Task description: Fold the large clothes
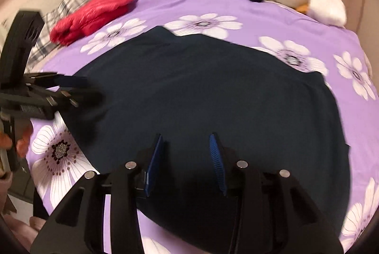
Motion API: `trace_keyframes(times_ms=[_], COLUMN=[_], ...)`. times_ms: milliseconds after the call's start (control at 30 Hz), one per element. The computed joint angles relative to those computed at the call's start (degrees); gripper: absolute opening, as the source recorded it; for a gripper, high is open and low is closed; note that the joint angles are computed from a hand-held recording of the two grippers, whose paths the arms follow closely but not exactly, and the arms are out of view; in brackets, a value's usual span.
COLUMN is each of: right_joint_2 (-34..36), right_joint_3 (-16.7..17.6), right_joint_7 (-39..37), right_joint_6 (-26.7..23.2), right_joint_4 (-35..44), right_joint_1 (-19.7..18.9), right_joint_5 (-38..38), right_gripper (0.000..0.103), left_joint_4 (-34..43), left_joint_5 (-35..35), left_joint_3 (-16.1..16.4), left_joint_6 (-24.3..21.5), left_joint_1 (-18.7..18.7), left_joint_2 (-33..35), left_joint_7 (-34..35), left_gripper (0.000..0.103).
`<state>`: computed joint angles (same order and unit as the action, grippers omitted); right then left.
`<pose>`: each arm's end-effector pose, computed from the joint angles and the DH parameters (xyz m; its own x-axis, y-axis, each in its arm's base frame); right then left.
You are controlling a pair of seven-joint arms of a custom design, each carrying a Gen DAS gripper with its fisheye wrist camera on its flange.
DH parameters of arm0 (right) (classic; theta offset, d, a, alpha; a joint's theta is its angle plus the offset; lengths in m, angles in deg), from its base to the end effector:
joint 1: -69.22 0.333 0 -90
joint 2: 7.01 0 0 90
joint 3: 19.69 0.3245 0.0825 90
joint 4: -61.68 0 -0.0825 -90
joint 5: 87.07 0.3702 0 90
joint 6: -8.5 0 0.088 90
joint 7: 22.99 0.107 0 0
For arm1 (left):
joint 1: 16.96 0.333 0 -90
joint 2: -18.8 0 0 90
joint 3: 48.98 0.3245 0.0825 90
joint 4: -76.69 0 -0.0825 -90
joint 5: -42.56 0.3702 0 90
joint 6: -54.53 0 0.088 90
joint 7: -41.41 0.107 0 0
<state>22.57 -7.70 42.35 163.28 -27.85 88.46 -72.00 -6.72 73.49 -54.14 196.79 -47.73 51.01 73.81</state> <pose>0.6419 0.3438 0.4352 0.6712 -0.7377 -0.0726 -0.6079 -0.4917 -0.6235 0.6051 -0.4232 0.4225 0.0259 -0.9961 0.0842 -0.8301 -0.0683 -0.5535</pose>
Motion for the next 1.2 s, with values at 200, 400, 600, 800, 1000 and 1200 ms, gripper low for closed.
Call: trace_keyframes(times_ms=[200, 400, 600, 800, 1000, 1200], right_joint_2=[1.65, -0.65, -3.36, -1.37, -3.47, -5.11], right_joint_3=[0.07, 2.75, 1.55, -5.54, -6.86, -10.66], right_joint_7=[1.19, -2.05, -0.67, 9.44, 11.18, 19.44], right_joint_6=[-0.57, 1.65, 6.71, 6.24, 11.24, 12.18], right_joint_4=[-0.69, -4.94, -6.57, -5.16, -10.68, -13.15], right_joint_1=[0.12, -2.63, -3.40, 1.04, 0.93, 1.24], right_joint_5=[-0.74, 3.77, 7.42, -2.54, -10.71, -15.14], right_gripper=[0.042, 0.042, 0.051, 0.056, 0.056, 0.059], left_joint_4=[-0.95, -6.96, -3.75, 2.53, -3.68, -12.60], left_joint_5=[2.65, 2.02, 3.95, 1.97, 6.76, 9.36], left_joint_3=[0.45, -0.48, 1.54, 1.09, 2.63, 2.23], left_joint_6=[-1.66, 4.16, 2.67, -2.74, -1.77, 1.85], left_joint_1=[-1.50, 0.10, -0.81, -0.40, -1.63, 0.49], left_joint_2=[1.96, -1.78, -1.87, 3.39, -0.33, -5.73], left_joint_7=[1.54, 0.77, -2.83, -1.13, -4.75, -11.87], left_gripper=[0.092, 0.092, 0.092, 0.092, 0.092, 0.093])
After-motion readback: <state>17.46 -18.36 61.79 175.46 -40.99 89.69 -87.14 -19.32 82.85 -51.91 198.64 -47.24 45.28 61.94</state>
